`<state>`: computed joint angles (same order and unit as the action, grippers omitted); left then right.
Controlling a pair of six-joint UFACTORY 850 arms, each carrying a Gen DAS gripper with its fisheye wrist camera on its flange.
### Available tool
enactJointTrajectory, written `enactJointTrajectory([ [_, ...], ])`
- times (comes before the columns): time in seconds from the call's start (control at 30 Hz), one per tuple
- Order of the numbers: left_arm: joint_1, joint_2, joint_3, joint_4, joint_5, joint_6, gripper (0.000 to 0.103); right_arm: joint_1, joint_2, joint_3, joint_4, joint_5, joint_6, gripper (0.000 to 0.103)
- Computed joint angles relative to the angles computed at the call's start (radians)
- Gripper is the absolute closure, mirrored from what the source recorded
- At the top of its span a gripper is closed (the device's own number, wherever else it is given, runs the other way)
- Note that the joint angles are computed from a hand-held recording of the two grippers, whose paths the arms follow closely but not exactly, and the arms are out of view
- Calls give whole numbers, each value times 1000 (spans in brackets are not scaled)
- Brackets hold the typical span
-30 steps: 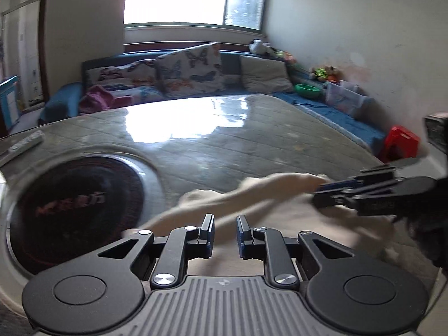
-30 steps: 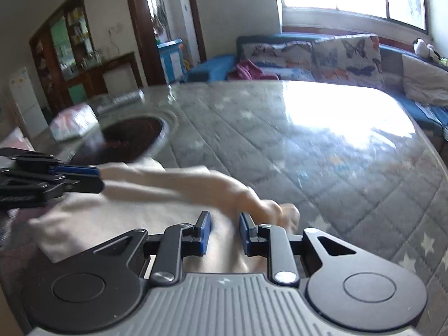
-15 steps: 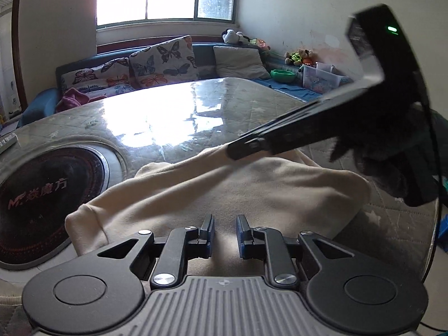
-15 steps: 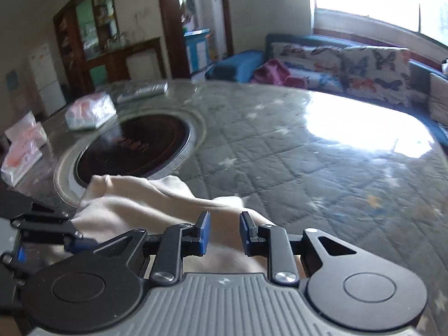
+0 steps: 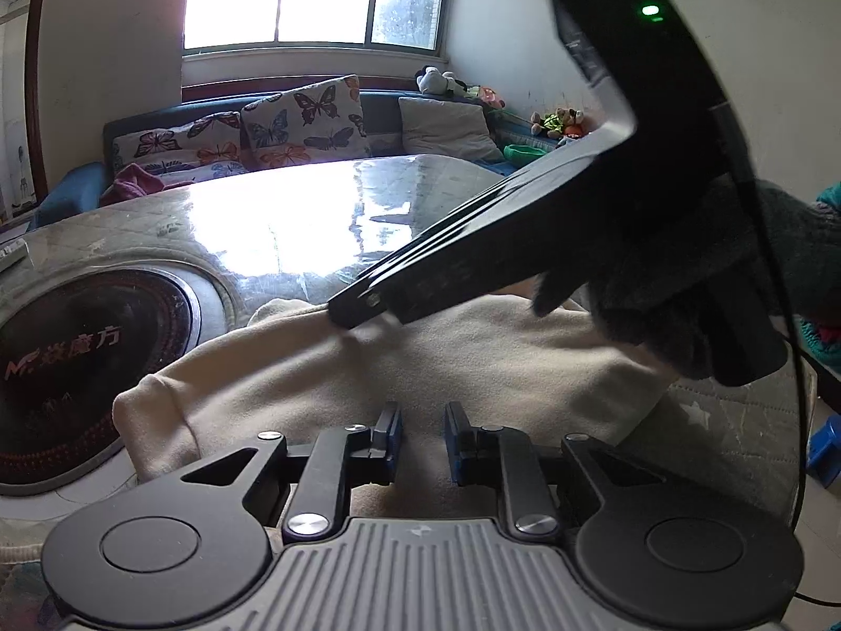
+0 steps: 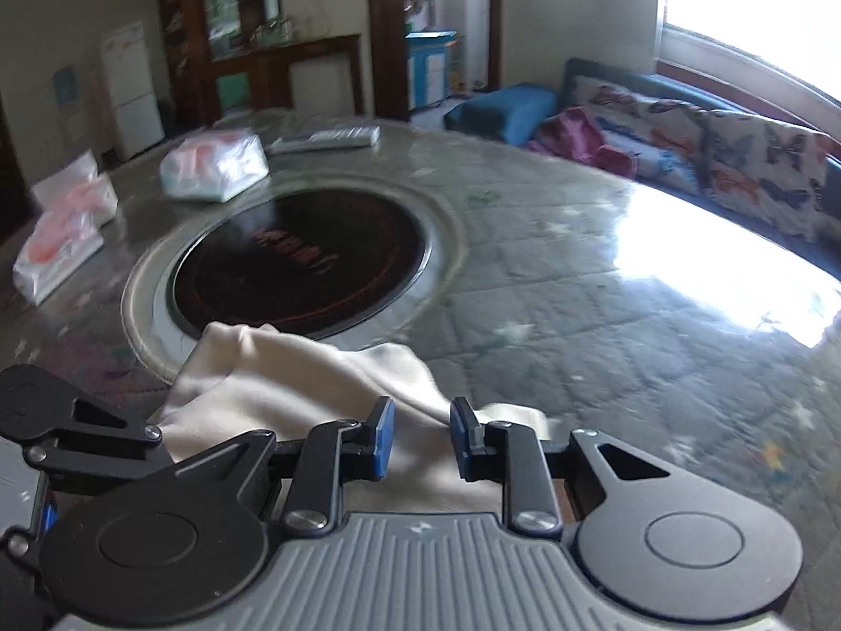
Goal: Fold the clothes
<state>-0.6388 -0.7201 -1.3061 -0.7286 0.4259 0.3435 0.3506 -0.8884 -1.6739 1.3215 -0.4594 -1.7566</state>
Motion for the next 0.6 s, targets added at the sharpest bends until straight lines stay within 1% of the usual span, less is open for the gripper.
enactJointTrajectory([
  [0.07, -2, 0, 2, 5, 5, -13, 83, 22, -30, -43, -76, 34, 76, 79],
  [0.17, -3, 0, 4, 16, 10, -24, 81, 29, -60, -92, -118, 23, 164, 77],
  [0.2, -1, 3, 7, 27, 9, -39, 79, 26, -61, -95, -105, 16, 160, 76],
  [0.33, 5, 24, 30, 31, 19, -71, 74, 5, -15, -43, -10, 14, 61, 71],
  [0.4, 10, 42, 53, 28, 45, -96, 74, -15, 23, 4, 38, 8, 9, 70],
  [0.47, 19, 61, 75, 31, 69, -137, 74, -34, 70, 72, 106, 12, -79, 70],
  [0.6, 26, 80, 101, -48, 110, -109, 74, -65, 148, 194, 211, 4, -216, 70],
])
